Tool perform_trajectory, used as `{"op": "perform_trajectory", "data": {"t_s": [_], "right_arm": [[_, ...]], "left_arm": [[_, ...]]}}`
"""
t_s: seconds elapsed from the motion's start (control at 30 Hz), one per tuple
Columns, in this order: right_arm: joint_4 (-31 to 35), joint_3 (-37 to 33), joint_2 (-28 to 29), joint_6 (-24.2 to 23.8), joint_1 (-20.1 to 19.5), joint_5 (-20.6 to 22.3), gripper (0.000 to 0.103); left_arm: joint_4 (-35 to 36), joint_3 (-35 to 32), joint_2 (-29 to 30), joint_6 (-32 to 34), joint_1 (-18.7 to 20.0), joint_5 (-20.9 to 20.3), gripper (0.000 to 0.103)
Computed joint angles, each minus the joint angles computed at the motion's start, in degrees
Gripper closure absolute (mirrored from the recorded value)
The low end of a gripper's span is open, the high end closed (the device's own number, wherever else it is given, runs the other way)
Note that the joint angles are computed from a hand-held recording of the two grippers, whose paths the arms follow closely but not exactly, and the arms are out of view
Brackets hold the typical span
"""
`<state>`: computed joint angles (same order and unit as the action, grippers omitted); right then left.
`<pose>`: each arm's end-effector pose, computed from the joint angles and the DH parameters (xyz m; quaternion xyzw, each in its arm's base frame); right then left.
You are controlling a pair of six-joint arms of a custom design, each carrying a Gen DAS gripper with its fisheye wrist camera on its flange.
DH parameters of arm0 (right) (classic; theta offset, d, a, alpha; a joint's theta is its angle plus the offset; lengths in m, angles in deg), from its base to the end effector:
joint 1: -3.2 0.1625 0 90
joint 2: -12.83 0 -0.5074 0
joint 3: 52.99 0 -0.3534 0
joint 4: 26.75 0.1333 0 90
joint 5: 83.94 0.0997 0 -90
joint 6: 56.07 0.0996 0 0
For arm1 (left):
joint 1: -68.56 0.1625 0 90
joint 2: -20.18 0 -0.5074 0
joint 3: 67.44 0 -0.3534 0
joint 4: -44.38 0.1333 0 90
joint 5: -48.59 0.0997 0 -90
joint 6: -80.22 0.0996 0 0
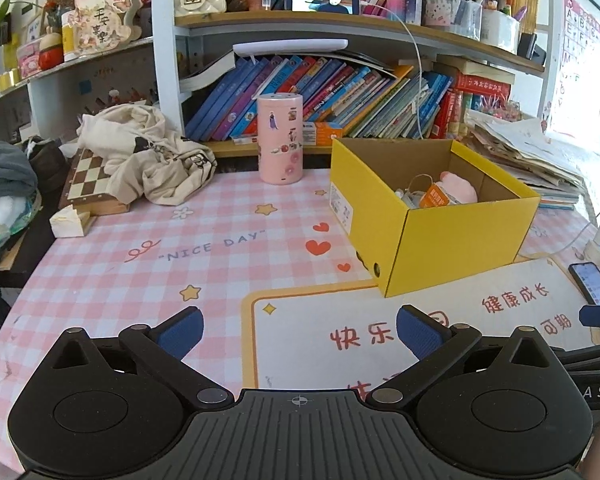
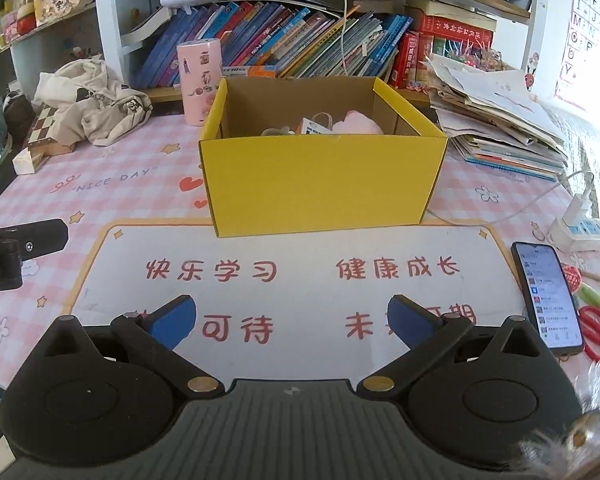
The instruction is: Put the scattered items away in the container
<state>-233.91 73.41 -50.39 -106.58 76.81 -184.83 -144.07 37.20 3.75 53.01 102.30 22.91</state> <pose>-0.0385 -0.5367 0.3232 0.2191 -0.8607 0.3303 0.3196 -0.3780 -0.5207 -0.0720 0.1655 0.8282 -0.4093 0.3453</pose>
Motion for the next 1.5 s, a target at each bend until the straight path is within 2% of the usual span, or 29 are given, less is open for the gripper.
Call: {"op": "perform_trajectory", "data": {"t_s": [0.63,0.93,1.5], "right_arm": [[-2.2,2.8,1.3,1.0,1.3,-2.9,0.0],[-2.8,3.4,1.8,0.6,1.8,-3.5,0.0],[-2.6,3.4,2.2,0.0,2.4,-5.0,0.0]], "left_arm": [[1.5,5.2,-2.7,-5.9,0.1,-0.9,0.0],[0.4,6.5,-3.2,-6.2,0.3,-2.0,0.0],[2.4,6.9,-3.9,-7.1,0.6,-4.4,0.0]]}}
